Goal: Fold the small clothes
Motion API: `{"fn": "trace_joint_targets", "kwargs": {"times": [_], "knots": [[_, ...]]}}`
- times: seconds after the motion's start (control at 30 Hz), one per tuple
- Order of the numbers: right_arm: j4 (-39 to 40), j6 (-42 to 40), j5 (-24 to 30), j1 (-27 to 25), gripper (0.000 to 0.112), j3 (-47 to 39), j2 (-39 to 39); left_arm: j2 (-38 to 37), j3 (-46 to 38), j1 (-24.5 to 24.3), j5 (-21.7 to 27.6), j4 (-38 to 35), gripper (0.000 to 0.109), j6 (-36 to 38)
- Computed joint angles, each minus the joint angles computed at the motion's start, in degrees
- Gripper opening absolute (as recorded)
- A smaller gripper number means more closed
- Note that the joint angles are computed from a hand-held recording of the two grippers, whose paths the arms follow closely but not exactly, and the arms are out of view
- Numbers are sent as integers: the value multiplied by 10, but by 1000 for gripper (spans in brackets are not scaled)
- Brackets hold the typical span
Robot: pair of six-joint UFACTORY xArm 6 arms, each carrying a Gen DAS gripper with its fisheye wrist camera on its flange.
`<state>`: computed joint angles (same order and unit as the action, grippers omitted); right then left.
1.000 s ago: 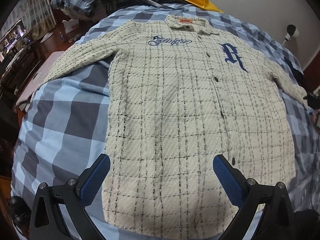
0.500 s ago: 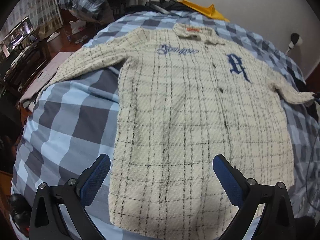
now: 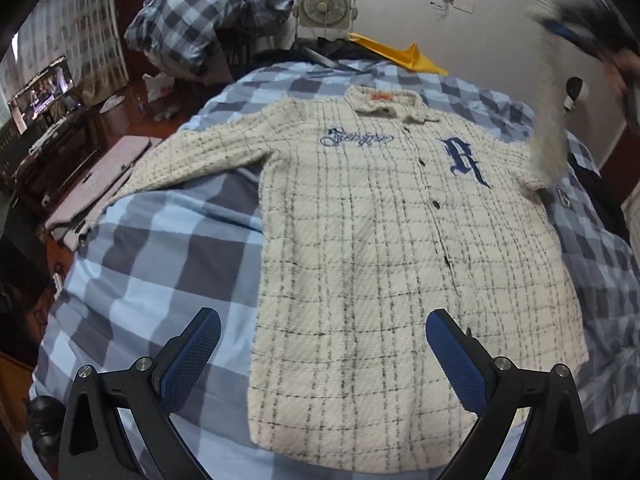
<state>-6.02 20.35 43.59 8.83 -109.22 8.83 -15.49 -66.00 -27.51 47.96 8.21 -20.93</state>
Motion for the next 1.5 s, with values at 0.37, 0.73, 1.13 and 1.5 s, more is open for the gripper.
{"fn": "trace_joint_targets", "kwargs": {"times": [0.37,0.73,1.13,1.5], "knots": [[56,-71,142,90,77,-115,107,-33,12,24,-20,-65,103,17],[-218,-39,284,54,77,70,81,-15,1,16,-9,-86,103,34],[-136,149,227,-70,78,146,12,17,-16,12,20,-94,103,33],[48,132,332,-131,83,159,-58,-5,-10,12,10,-112,103,42]]}}
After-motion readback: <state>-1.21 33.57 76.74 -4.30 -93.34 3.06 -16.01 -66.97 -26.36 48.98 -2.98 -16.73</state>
